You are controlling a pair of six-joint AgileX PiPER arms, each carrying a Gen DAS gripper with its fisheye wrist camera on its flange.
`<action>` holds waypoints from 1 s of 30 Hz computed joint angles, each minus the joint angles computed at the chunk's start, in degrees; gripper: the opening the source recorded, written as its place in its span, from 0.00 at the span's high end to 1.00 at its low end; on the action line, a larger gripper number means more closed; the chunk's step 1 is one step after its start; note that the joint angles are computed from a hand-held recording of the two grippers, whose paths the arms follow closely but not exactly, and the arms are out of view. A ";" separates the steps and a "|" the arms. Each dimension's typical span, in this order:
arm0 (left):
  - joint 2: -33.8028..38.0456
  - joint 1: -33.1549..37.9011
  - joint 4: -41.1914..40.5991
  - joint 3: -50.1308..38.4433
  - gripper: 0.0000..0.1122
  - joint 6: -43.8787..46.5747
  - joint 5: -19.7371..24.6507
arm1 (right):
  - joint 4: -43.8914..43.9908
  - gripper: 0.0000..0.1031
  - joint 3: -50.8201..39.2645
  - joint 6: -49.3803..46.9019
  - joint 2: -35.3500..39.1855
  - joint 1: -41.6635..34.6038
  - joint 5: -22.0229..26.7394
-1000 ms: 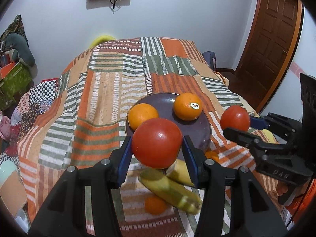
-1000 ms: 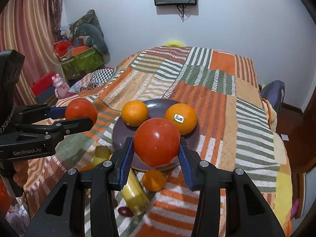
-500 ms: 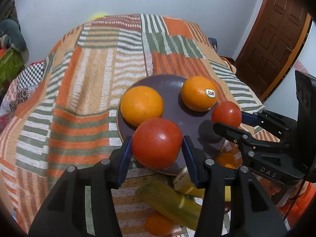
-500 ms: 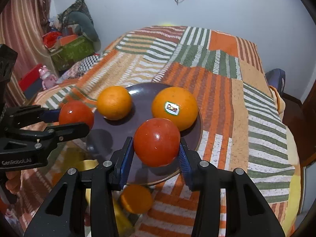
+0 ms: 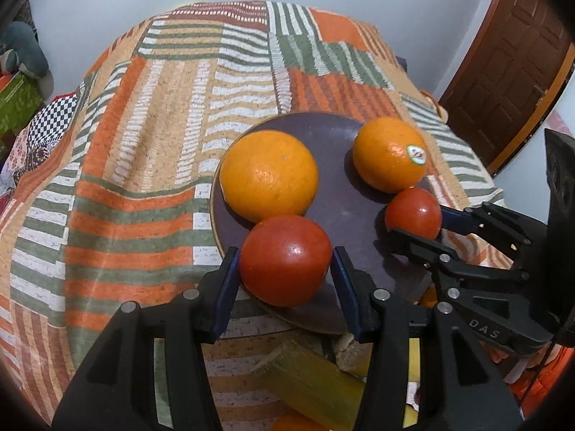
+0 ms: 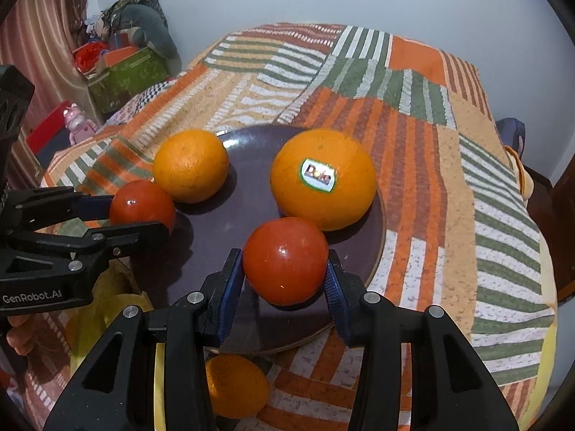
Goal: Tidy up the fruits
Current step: 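Carry both tomatoes onto the plate beside the oranges and release them, then grasp a yellow squash with the right tool while the left grasps the other squash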
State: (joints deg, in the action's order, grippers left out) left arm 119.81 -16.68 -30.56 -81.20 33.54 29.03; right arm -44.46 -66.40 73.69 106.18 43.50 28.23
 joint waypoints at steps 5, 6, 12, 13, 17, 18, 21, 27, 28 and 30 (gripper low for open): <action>-2.02 -0.96 1.28 2.79 0.36 -0.41 -4.55 | 1.50 0.53 0.79 -0.91 -0.42 -0.83 -1.60; -2.78 -0.89 0.47 3.56 0.36 0.76 -5.26 | 1.63 0.46 0.97 -0.96 -0.75 -0.79 -1.63; -6.98 1.60 -5.38 5.89 0.36 5.23 -2.77 | -4.55 0.37 1.98 4.96 -3.06 1.98 2.36; -7.83 1.87 -6.18 6.61 0.35 5.95 -2.57 | -4.68 0.37 2.34 5.32 -3.71 2.33 2.50; -12.66 2.72 -8.65 11.43 0.33 9.72 -2.76 | -6.50 0.36 4.19 7.48 -6.83 5.16 4.72; -13.74 2.56 -8.12 12.45 0.33 9.66 -3.07 | -7.23 0.36 4.70 8.20 -7.65 6.25 5.75; -18.22 1.81 -5.93 17.21 0.33 9.55 -5.16 | -8.08 0.36 6.16 9.52 -10.04 9.95 9.04; -24.00 1.68 -8.96 24.59 0.26 14.13 -4.04 | -8.57 0.37 9.65 13.24 -12.91 14.96 10.41; -24.44 1.53 -8.82 25.41 0.26 13.94 -3.70 | -8.44 0.37 10.33 13.89 -13.09 15.57 10.02; -25.22 0.70 -7.92 27.36 0.26 13.04 -3.95 | -8.06 0.37 11.18 14.45 -12.94 16.44 9.45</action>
